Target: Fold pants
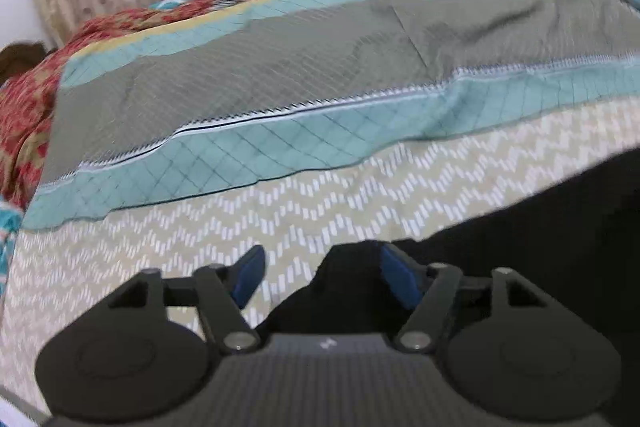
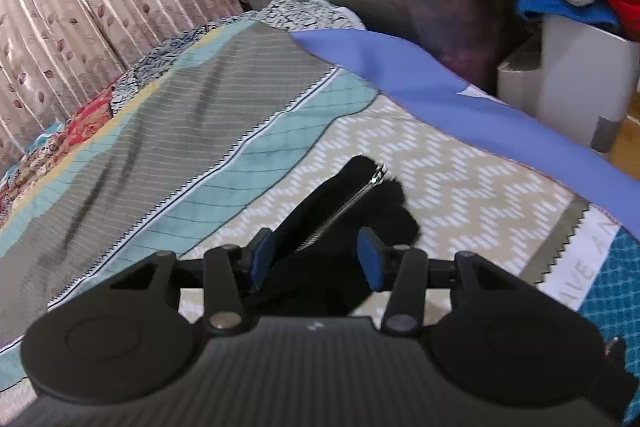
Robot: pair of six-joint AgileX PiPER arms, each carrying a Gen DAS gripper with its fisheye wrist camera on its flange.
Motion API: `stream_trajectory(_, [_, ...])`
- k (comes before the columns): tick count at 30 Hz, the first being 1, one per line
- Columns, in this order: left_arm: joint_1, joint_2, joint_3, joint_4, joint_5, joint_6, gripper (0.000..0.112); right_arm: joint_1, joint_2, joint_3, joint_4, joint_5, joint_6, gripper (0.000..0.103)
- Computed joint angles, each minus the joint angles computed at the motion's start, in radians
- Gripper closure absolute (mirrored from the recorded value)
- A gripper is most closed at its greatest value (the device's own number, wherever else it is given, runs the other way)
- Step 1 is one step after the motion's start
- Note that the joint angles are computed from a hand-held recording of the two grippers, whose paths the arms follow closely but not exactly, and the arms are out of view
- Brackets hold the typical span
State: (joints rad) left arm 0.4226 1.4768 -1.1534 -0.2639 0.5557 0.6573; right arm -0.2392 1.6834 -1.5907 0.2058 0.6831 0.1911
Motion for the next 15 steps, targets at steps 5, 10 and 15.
stream_trajectory(5, [-0.029,0.027,0.033,0.021,-0.046,0.065,0.029,-0.016,0.017,-0.02,-0.019,-0.038,0.032,0.053])
stream_trajectory(10, [-0.073,0.064,0.049,0.072,-0.07,0.031,0.053,-0.022,0.146,-0.161,0.018,0.018,0.053,0.053])
stream_trajectory(15, [-0.143,-0.005,0.177,0.244,-0.212,-0.07,0.099,-0.008,0.176,-0.14,-0.153,-0.014,0.29,0.053])
